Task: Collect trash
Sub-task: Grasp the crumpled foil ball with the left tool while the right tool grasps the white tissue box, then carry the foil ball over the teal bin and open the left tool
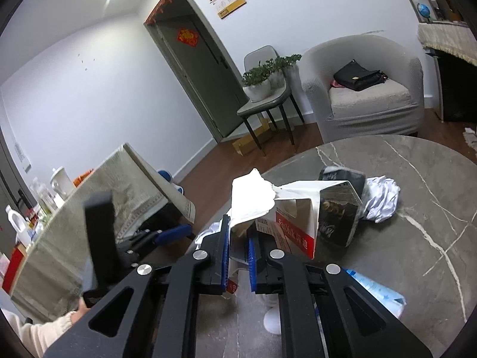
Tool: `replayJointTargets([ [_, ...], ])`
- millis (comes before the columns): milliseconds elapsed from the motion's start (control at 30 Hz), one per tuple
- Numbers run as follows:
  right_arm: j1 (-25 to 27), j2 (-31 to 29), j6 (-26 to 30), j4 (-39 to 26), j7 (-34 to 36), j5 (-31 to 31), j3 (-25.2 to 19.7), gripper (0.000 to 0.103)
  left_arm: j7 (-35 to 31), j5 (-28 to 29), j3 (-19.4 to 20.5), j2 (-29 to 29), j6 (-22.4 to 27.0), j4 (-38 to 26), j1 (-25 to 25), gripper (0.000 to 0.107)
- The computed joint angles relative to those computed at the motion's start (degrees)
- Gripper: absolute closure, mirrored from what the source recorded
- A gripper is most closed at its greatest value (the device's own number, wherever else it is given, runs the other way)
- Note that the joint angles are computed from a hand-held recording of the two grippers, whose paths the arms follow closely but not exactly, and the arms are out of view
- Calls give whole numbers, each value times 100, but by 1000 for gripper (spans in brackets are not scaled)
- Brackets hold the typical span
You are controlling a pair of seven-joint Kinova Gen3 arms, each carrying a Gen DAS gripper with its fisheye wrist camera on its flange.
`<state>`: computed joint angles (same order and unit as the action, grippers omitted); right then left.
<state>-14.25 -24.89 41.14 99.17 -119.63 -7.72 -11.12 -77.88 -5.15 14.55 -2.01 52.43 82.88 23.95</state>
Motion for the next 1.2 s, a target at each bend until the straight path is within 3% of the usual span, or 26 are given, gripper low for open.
replayJointTargets([
  [200, 322, 136, 426, -252, 121, 39, -241, 93, -244, 114, -28, 97, 173, -130, 8, 41],
  [367, 139, 257, 684, -412, -122, 499, -371, 93, -453, 290, -83, 97, 172, -110, -13, 59],
  [433, 16, 297, 791, -483, -272, 772, -400, 93, -415, 208, -69, 40, 109, -40, -12, 60],
  [600, 402, 634, 1752, -1112, -121, 1572, -1295, 93, -670, 536, -151, -78, 140, 27, -116, 61],
  [800, -89, 680, 1805, -1090, -318, 1366, -978, 93, -776, 800, -216, -294, 40, 212, -260, 61],
  [1000, -252, 730, 1663, -913, -122, 446, -589, 92, -898, 1045, -267, -490, 150, 369, -400, 61],
  [1200, -279, 535, 1153, -625, -371, 115, -533, 93, -1012, 1223, -336, -753, 191, 571, -527, 61],
])
